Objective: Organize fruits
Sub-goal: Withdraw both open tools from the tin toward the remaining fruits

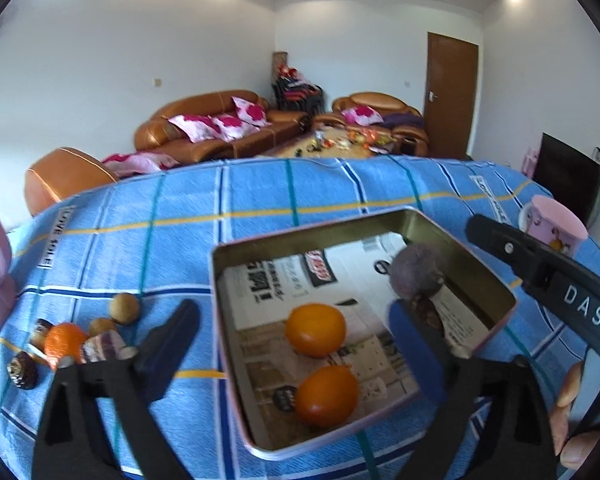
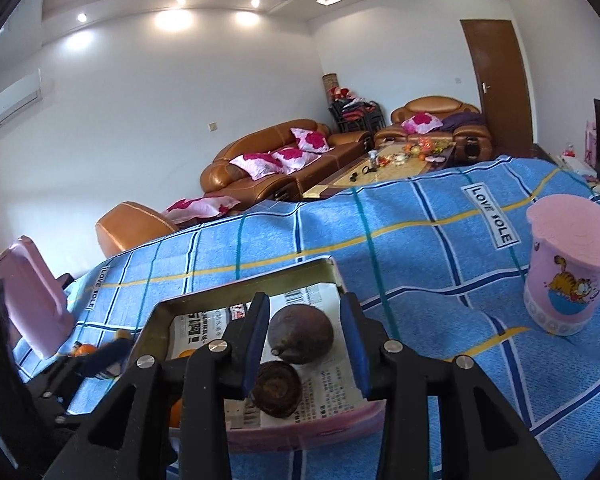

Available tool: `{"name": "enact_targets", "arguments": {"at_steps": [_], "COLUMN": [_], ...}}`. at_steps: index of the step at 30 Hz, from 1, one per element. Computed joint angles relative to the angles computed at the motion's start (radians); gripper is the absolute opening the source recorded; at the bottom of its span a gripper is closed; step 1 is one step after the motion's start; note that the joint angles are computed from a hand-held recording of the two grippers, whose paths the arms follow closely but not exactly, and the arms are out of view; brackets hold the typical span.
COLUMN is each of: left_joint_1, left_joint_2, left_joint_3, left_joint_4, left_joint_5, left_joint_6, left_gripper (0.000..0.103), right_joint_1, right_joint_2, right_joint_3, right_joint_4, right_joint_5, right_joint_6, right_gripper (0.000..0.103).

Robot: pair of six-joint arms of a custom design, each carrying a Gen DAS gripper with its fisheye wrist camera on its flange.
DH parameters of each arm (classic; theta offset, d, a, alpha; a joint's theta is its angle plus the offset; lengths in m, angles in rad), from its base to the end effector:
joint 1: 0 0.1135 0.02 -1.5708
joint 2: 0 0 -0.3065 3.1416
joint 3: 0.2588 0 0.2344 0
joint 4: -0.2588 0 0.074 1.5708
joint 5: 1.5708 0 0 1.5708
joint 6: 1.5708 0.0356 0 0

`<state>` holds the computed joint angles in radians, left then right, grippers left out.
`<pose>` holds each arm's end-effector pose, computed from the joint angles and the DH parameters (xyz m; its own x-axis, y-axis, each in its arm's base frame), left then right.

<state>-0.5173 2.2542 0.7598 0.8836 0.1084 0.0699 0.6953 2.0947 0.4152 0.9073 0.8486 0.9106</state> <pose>0.3286 -0.1914 0.0671 -0.4575 0.3402 -0.8215 0.6021 0.7984 -0.0047 0.2308 0.1577 0.0791 -0.3370 0.3988 -0.8529 0.4166 0.8755 0.2448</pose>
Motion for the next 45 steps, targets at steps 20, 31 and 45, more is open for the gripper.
{"name": "enact_targets", "arguments": {"at_steps": [20, 31, 45], "left_joint_1": [0.025, 0.088, 0.235], "left_joint_2": [0.009, 0.012, 0.002], "left_joint_3": [-0.048, -0.092, -0.093], "left_joint_4": [0.151, 0.24, 0.225], "left_joint_5": [-0.127, -0.148, -0.059], "left_joint_6": [-0.019, 0.026, 0.098], "left_gripper": [0.101, 0.101, 0.101], "right_joint_1": [0.064, 0.086, 0.105], "right_joint_2": [0.025, 0.016, -0.005], "right_joint_3": [-0.013, 0.014, 0.19], "right_joint_4": [0.054, -0.035, -0.522], "right_joint_5": [0.262, 0.32, 0.387], "right_joint_6": [-0.014, 0.024, 0.22], "right_gripper": [0.074, 0.073, 0.073]}}
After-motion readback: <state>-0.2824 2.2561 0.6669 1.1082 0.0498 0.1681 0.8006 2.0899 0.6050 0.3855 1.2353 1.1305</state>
